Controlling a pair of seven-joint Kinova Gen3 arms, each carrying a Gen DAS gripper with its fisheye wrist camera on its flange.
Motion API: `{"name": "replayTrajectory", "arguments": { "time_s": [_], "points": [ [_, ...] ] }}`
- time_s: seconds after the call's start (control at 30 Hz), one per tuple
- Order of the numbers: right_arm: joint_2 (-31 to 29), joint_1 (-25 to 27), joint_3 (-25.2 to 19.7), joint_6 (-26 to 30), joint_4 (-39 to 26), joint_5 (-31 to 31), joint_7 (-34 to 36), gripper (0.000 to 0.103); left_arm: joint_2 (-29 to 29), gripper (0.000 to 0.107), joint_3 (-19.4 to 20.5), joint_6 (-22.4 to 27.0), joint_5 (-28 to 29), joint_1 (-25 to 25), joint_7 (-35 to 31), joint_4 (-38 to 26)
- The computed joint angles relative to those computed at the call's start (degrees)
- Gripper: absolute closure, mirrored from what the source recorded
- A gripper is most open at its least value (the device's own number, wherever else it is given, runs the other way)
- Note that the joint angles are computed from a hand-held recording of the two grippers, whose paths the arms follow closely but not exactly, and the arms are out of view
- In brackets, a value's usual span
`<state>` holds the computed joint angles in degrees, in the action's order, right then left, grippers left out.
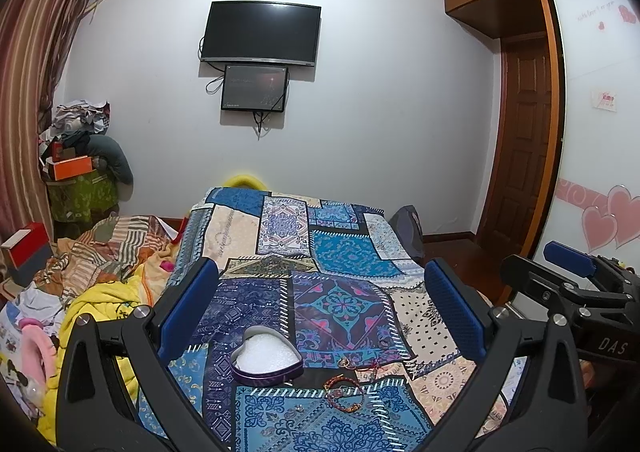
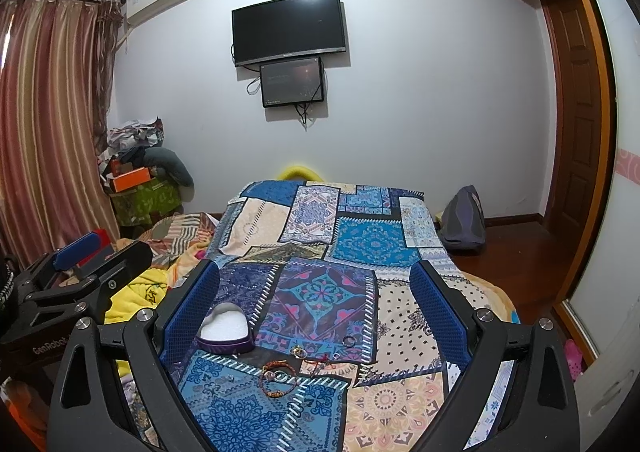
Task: Organize jewelry
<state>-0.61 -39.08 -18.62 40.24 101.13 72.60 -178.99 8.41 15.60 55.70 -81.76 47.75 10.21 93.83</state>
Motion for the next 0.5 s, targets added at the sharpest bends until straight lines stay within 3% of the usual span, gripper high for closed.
{"name": "replayTrajectory", "arguments": {
  "time_s": [0.2, 0.5],
  "points": [
    [1.3, 0.1, 0.7, 0.2, -0.9, -2.5, 2.6, 0.008, 0.4, 0.004, -0.4, -0.1, 1.8, -0.6, -1.4, -0.5],
    [4.1, -0.1, 3.3, 0.3, -2.3, -10.4, 10.2, 0.008, 2.0, 0.004, -2.3, -1.6, 9.3, -2.4, -5.8, -1.8]
  ]
}}
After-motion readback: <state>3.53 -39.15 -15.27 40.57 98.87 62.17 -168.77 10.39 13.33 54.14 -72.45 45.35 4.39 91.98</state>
